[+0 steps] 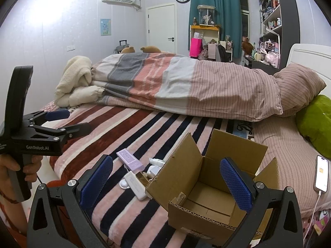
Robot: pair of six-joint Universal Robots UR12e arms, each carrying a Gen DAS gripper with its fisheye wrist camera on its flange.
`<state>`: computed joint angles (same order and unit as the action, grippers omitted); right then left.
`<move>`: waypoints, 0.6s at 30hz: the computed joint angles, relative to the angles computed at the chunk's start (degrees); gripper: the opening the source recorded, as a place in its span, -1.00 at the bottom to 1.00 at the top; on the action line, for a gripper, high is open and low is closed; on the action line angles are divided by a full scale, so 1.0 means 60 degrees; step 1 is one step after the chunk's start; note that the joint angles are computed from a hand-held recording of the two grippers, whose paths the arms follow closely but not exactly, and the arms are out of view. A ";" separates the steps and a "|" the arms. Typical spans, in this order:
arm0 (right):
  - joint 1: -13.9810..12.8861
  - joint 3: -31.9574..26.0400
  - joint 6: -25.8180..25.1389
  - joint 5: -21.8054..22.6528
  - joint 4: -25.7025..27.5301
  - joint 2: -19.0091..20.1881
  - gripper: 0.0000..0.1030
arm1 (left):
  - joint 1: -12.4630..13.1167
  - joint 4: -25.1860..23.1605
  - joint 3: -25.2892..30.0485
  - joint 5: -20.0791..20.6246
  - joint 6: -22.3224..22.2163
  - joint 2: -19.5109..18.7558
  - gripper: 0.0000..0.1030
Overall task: Organize rigid objects
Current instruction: 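Grasp the lilac Tears of Themis box with the right gripper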
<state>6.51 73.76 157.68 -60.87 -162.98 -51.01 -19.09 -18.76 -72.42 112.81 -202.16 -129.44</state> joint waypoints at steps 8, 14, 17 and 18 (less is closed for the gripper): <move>0.0102 0.0130 -0.0204 0.0073 -0.0144 -0.0017 0.96 | 0.0095 0.0215 -0.0192 -0.0178 -0.0059 0.0058 0.99; 0.0535 -0.0247 -0.1082 0.0130 0.0216 0.0129 0.49 | 0.0459 0.0675 -0.0833 -0.0457 -0.0207 0.0269 0.99; 0.0829 -0.0742 -0.1794 0.0196 0.1204 0.0367 0.21 | 0.0734 0.0800 -0.1246 -0.0726 -0.0363 0.0395 0.99; 0.0949 -0.1015 -0.2066 0.0190 0.1782 0.0508 0.19 | 0.0828 0.0777 -0.1372 -0.0799 -0.0485 0.0429 0.99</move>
<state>12.21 67.67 145.29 -59.72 -152.29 -47.97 -14.12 -14.10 -80.65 108.01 -205.08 -126.86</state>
